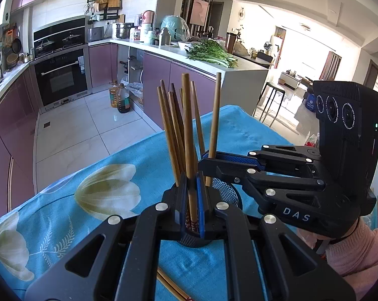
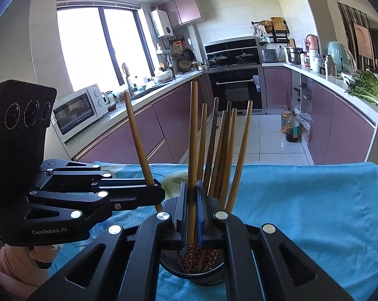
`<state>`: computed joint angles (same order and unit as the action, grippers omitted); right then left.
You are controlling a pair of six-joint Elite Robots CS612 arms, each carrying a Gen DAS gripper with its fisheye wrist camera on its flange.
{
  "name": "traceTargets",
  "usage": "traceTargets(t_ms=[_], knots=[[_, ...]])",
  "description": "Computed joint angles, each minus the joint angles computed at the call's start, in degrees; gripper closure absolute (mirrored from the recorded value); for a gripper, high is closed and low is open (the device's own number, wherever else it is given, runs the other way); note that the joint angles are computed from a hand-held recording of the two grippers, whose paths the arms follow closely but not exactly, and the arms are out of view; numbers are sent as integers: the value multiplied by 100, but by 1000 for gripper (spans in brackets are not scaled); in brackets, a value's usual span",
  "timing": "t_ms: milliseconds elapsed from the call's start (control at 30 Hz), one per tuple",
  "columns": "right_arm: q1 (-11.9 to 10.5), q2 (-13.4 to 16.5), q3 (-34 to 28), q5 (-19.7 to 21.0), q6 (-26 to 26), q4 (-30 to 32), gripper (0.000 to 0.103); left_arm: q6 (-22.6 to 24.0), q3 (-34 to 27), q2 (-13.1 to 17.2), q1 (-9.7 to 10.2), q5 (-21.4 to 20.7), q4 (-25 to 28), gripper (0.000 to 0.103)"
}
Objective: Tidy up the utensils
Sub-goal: 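Open the right tool to release the chopstick into the holder, then withdraw the open right tool back over the remaining chopsticks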
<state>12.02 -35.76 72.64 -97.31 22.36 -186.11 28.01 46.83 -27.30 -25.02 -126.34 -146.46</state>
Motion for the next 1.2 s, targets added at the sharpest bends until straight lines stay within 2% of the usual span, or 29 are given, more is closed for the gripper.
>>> traceTargets(t_ms=[467, 633, 767, 900, 933, 1067, 1133, 1200], knots=[[-48, 44, -34, 20, 181, 45, 95, -150, -560, 356, -49, 110, 374, 95], [-49, 36, 10, 29, 213, 29, 95, -284, -552, 403, -21, 76, 286, 94], [-48, -7, 123, 43, 205, -80, 94, -453, -358, 344, 21, 53, -103, 92], [-25, -63, 243, 69, 141, -248, 88, -640, -9, 226, 86, 30, -729, 78], [-15, -82, 282, 88, 112, -310, 86, -690, 72, 197, 102, 29, -869, 74], [43, -163, 434, 203, -122, -547, 75, -895, 444, 66, 169, 132, -1567, 67], [77, -203, 511, 332, -312, -635, 71, -993, 626, 6, 219, 158, -1884, 57], [125, -239, 564, 381, -532, -602, 65, -1077, 762, -36, 266, 202, -2083, 53]])
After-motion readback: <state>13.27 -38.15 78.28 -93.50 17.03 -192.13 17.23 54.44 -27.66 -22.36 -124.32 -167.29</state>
